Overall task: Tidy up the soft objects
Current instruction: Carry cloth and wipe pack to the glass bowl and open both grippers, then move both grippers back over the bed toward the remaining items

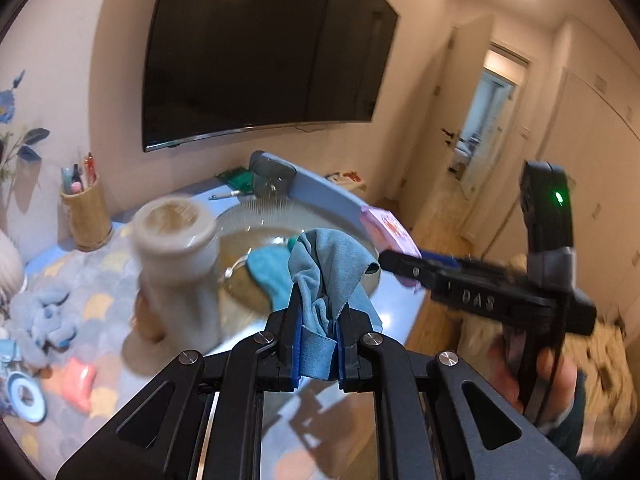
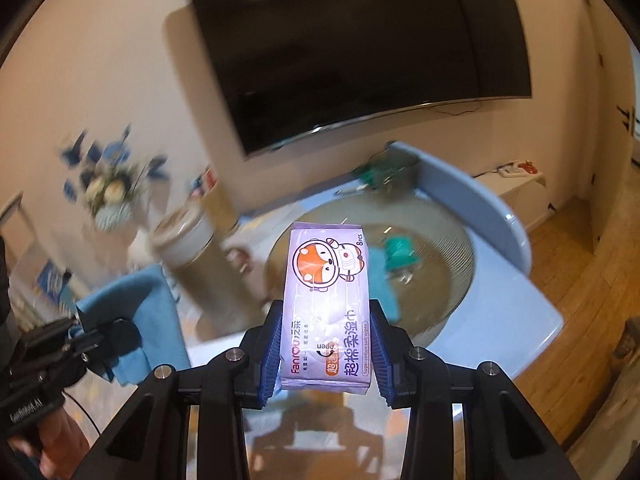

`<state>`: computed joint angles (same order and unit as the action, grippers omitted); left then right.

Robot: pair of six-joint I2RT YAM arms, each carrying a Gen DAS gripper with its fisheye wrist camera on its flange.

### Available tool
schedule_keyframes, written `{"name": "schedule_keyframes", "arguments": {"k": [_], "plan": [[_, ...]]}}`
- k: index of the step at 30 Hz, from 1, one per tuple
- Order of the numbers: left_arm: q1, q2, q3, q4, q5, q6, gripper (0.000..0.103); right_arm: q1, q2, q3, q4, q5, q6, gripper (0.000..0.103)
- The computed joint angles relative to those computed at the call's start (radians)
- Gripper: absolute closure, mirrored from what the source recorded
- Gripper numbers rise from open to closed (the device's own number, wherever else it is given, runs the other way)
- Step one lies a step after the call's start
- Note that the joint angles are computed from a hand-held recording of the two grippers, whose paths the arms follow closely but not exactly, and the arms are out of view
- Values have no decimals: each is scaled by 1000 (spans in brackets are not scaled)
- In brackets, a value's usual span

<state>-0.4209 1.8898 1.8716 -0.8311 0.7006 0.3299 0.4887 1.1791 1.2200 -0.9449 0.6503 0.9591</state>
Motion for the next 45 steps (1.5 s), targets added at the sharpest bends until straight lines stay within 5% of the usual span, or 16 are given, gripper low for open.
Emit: {"name": "schedule_keyframes", "arguments": {"k": [4, 9, 13, 14, 16, 19, 24, 30, 37, 41, 45], "plan": [[-129, 136, 161, 28, -177, -152, 94, -208, -39, -25, 56, -139, -68, 65], [-208, 235, 238, 36, -311, -177, 94, -430, -24, -70, 124, -331, -151, 64], [-240, 261, 216, 127, -383, -190, 91, -499, -17, -114, 167, -381, -176, 64], [-248, 244, 172, 184, -408, -197, 85, -520, -12, -124, 183, -400, -184, 64], [-250, 235, 145, 213, -383, -191, 50, -566, -6, -147, 222, -453, -197, 61], [-245, 178, 37, 313, -381, -191, 38, -635, -12, -184, 255, -579, -215, 59], [-227, 100, -31, 298, -333, -168, 37, -594, -81, -210, 233, -527, -192, 59], [-119, -101, -165, 210, -149, -67, 37, -425, -123, -171, 137, -404, -115, 59], [133, -418, -480, 357, -45, 37, 31, -13, -46, -72, -60, -137, 48, 59], [336, -409, -434, 343, 1, 90, 31, 185, 74, 30, -122, -54, 116, 59], [511, -326, -312, 328, 47, 59, 29, 261, 247, 189, -69, -49, 39, 50]]}}
